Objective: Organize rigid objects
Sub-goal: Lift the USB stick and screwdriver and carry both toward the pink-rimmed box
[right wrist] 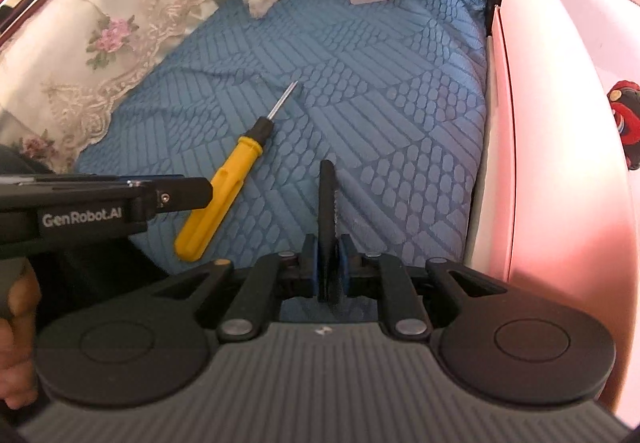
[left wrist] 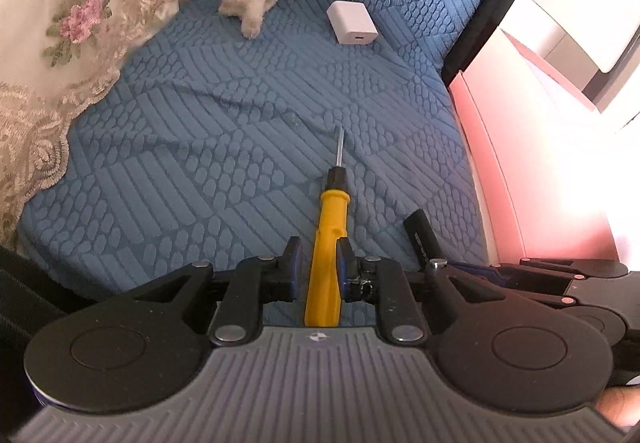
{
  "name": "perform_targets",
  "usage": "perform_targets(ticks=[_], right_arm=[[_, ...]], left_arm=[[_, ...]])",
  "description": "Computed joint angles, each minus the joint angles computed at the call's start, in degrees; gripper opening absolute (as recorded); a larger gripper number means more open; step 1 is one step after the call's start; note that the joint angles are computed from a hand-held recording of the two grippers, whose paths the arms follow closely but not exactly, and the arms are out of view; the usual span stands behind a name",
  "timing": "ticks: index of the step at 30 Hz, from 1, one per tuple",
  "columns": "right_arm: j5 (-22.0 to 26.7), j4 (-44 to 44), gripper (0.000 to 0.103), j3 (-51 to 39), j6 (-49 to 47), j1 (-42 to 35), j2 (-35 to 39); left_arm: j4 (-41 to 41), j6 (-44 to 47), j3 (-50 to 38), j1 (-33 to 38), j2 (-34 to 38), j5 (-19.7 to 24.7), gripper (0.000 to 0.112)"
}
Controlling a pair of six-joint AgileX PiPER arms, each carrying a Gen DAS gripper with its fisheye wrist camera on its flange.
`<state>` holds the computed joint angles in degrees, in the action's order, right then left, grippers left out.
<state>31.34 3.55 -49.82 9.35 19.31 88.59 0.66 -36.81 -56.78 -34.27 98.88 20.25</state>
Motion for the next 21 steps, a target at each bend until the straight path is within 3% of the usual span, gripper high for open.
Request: perform_targets(ticks=[12,17,21], right_arm=[[-1.5,-3.9,0.013,-0.6,2.9,0.7,0.8],[-1.6,-7.5,0.013,-0.6,6.2,1.5,0.5],[-1.6,-9.7,0.014,-0.5,8.4,1.6,0.5]], left_arm=[[-3.8,5.1,-0.1,0.5,1.3,-4.0,0.021],[-0.1,2.8,-1.9,-0.1,3.0,-3.4,0.021],[2.3,1.0,-3.4,-0.6,4.7,-3.5,0.033]])
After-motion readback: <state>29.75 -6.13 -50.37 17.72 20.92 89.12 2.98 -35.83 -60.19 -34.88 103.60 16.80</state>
